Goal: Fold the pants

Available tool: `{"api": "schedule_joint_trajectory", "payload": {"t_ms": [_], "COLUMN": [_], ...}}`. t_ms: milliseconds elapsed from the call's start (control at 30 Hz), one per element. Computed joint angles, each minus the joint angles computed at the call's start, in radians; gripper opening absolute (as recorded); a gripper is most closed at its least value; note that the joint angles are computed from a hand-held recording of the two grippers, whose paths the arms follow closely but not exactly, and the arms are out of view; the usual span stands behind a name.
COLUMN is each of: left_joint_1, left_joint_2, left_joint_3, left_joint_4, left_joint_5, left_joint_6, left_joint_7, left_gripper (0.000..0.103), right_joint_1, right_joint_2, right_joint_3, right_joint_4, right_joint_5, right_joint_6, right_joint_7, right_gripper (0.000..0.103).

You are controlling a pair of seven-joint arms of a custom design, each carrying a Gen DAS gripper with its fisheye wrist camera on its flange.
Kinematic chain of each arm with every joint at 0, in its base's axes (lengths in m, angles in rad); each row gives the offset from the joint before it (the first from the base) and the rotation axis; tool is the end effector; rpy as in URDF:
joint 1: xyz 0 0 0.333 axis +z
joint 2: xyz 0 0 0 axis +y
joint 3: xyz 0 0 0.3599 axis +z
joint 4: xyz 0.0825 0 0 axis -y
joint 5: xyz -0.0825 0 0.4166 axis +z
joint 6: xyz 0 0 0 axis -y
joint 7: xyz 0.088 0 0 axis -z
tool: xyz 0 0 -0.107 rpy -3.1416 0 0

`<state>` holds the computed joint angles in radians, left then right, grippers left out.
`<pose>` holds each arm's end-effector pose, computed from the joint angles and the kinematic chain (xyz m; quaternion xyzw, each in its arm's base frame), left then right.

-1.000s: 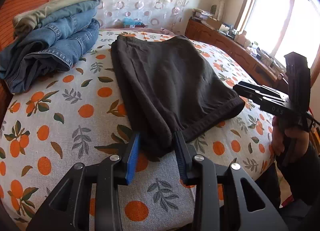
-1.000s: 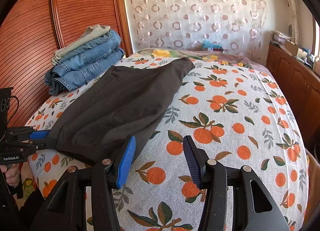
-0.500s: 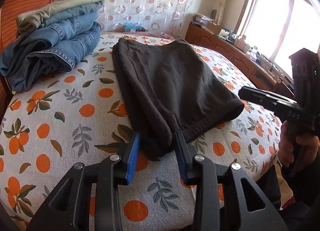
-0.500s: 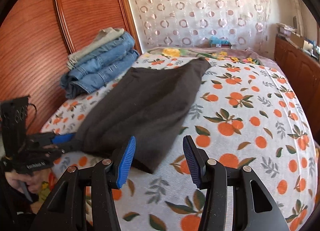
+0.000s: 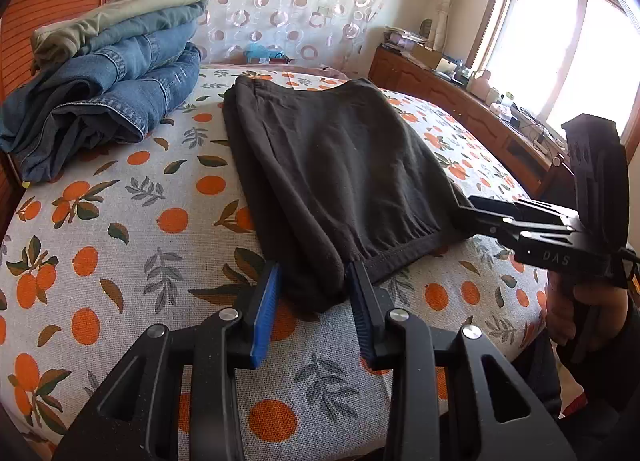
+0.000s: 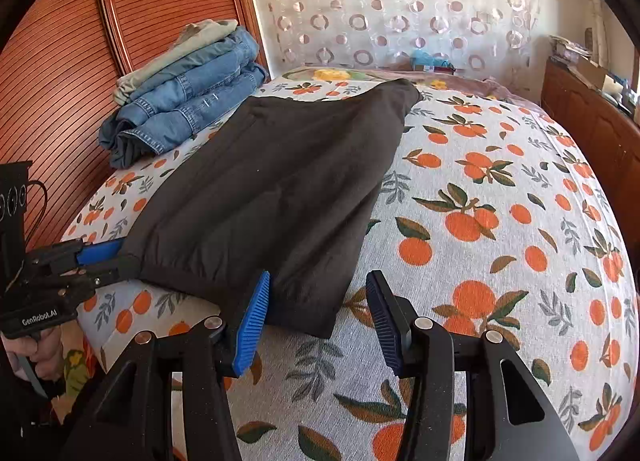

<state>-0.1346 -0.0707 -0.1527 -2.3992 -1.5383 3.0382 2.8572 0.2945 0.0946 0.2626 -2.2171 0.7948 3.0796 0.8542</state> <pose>0.5028 -0.0693 0.3943 -0.6217 0.6763 -0.3627 0.1569 0.5416 0.2655 0.4299 -0.7903 0.4758 -0.1455 0.3575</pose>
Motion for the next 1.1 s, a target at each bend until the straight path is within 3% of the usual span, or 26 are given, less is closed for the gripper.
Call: {"api": "schedule_joint_trajectory", "payload": {"t_ms": [100,233,367,700,1100], "left_joint_1": [-0.002,-0.008,-0.02,-0.015,-0.059], "left_joint_2": [-0.002,-0.009,-0.01,-0.015,-0.158], "left_joint_3": [-0.003,-0.001,0.002,0.005,0.017], "left_joint_4": [-0.005,-0.018,-0.019,-0.014,-0.136], "left_joint_5": [0.028,0.101,0.071,0.083,0.179], "left_joint_6": [0.006,0.005,0.011,-0.028,-0.086], "left_joint_7": [-0.027,-0.104,-0.076,-0.1,-0.229], "left_gripper": [0.035,0.032,0.027,0.015,0.014], "right_joint_1": [0.003,-0.011,0.008,0.055,0.139], "right_joint_2": [0.0,-0.012,-0.021,-0.041,-0.182], "right_joint_3": [0.001,0.023,0.004,-0.049,-0.143], "right_joint_4": [-0.007,-0.009,-0.005,-0.003,-0.129], "right_joint_5": [-0.012,0.093,0.202,0.318,0.369], "right_joint_6": [0.003,-0.005,-0.025,-0.066,-0.117], "right_joint_7": [0.007,-0.091,-0.193,-0.323,-0.341], "right_gripper": [0.049,0.043,0.04,0.015,0.012]}}
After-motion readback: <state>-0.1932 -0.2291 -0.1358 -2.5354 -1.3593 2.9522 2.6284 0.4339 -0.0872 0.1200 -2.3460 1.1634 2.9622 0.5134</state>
